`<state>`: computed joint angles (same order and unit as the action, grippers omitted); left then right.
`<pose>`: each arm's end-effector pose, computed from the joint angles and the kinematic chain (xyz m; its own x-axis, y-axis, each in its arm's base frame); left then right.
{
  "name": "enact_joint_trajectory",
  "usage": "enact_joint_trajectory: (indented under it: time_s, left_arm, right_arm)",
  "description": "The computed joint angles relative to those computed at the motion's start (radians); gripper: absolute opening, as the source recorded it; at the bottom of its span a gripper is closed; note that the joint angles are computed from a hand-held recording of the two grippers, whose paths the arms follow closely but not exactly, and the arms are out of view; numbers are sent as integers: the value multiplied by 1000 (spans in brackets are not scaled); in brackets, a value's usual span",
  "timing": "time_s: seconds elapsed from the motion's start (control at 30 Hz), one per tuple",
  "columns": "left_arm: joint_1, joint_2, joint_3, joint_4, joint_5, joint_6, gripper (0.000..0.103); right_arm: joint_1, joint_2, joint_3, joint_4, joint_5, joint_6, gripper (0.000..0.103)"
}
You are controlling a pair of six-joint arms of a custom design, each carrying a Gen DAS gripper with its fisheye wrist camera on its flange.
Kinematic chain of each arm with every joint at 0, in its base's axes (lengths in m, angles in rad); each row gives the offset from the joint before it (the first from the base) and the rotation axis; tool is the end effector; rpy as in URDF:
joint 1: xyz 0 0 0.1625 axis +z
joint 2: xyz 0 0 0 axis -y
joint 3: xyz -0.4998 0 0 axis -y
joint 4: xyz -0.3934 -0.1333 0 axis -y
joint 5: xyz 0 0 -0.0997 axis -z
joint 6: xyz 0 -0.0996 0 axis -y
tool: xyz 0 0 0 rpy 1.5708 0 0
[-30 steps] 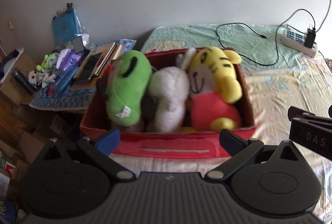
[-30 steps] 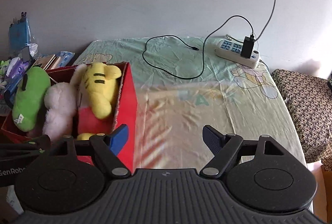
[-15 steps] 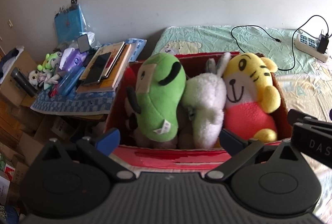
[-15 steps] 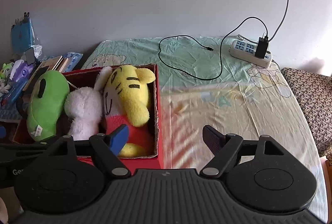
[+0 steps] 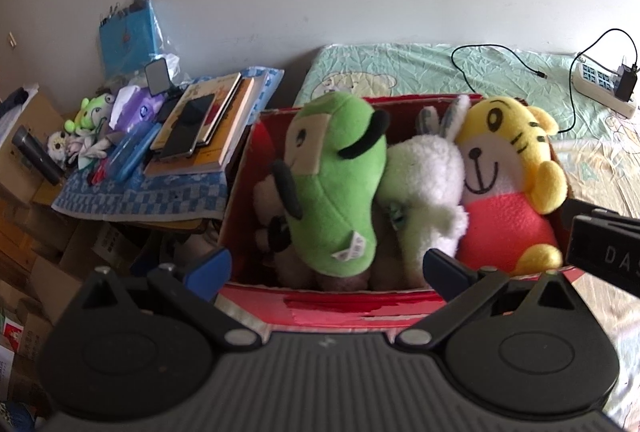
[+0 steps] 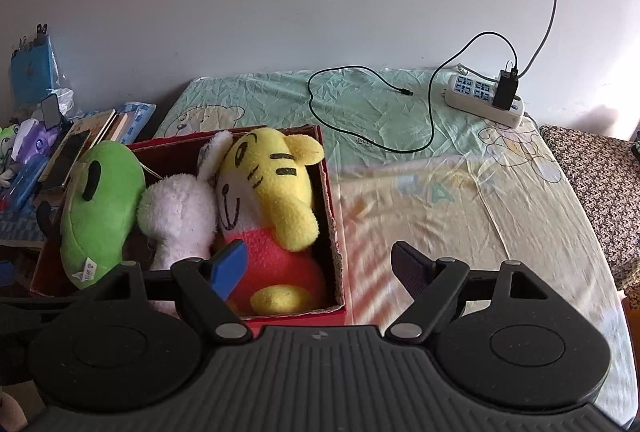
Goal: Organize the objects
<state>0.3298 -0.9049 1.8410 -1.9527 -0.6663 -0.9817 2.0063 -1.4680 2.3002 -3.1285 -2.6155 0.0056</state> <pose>-0.4938 -0.3927 0.1339 -0.5626 0.1704 -0.8090 0.6060 0.7506 -0.2634 0.2216 -0.3645 0.3975 -0.6991 0.3122 0.6433 -0.3117 0.6766 -0.6671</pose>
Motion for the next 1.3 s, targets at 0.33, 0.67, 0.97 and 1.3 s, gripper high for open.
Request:
enact_joint_trajectory:
  time_s: [0.33, 0.67, 0.97, 1.3]
  left_arm:
    - [26, -6, 16, -44, -20, 53, 102]
    - [40, -10, 9, -61, -6, 34, 102]
    - [64, 15, -18, -84, -39, 67, 102]
    - [65, 23, -11, -140, -42, 100, 102]
  right_arm:
    - [-43, 0, -6, 51, 27, 54, 82]
    - [-56, -18, -15, 35, 27, 30, 82]
    - [-78, -36, -25, 97, 57, 62, 82]
    - [-92, -37, -38, 128, 79, 84, 82]
